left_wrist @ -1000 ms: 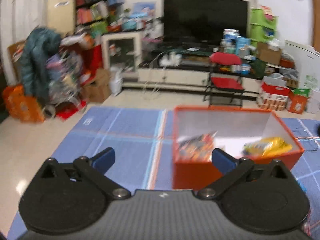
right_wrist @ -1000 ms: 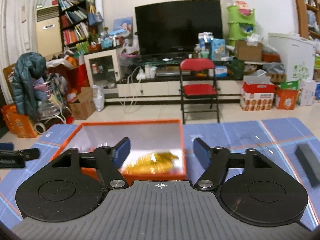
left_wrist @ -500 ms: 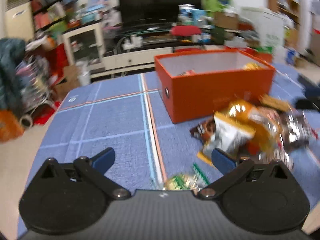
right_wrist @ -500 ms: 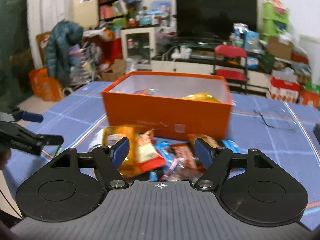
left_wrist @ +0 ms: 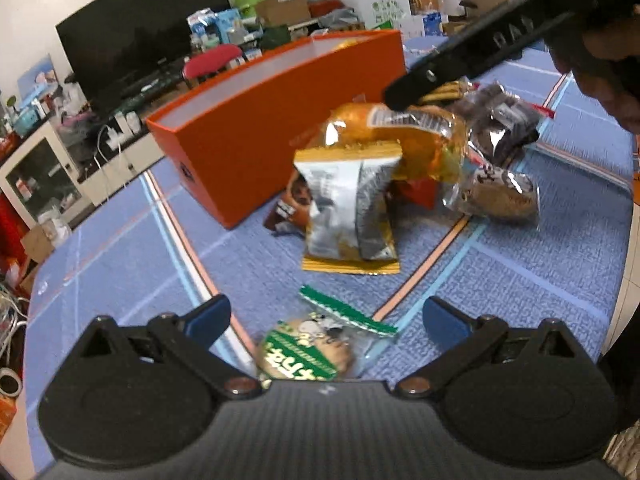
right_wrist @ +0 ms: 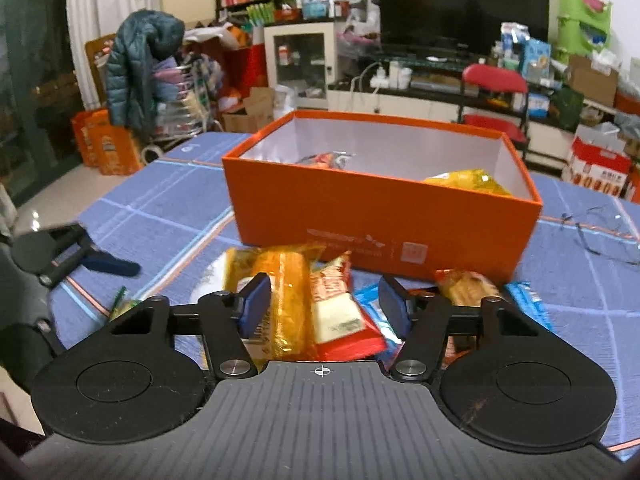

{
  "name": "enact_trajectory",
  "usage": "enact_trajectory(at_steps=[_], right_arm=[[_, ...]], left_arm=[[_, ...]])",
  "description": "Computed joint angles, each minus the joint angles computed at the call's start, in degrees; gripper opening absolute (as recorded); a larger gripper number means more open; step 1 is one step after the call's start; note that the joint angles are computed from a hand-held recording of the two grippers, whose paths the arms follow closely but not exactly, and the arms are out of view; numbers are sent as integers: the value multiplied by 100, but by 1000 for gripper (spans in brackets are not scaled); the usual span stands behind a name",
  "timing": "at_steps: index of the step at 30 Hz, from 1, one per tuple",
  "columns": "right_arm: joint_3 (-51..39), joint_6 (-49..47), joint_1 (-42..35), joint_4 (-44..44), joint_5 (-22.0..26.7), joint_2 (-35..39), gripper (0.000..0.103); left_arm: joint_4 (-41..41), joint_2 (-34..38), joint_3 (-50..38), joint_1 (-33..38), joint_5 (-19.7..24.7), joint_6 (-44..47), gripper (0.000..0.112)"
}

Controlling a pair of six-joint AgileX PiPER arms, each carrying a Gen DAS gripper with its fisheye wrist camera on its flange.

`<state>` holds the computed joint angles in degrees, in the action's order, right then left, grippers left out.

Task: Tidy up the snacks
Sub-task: 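Grasp the green-labelled round biscuit with the left tool while the right tool grasps the orange bread packet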

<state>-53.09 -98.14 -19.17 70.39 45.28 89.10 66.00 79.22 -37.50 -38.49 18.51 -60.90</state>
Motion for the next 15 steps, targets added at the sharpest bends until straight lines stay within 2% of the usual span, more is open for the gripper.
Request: enact_trajectory(at_steps=[3, 6, 8, 11, 15], right_arm=[[-65, 169, 81, -22, 155, 27, 48], [-15, 105, 260, -2, 6, -13, 48], [11, 181, 441, -160, -297, 2, 48], [29, 186, 440, -141, -350, 17, 48], [72, 102, 425, -23, -349, -18, 49]], left_arm=[[-104, 7, 68, 19, -91, -178, 102], [-865, -72, 95, -37, -118, 144, 102], [-1019, -149, 100, -331, 145, 134, 102], [-1622, -337, 64, -715, 421, 466, 102], [-754, -222, -88, -1332, 1186, -605, 102]])
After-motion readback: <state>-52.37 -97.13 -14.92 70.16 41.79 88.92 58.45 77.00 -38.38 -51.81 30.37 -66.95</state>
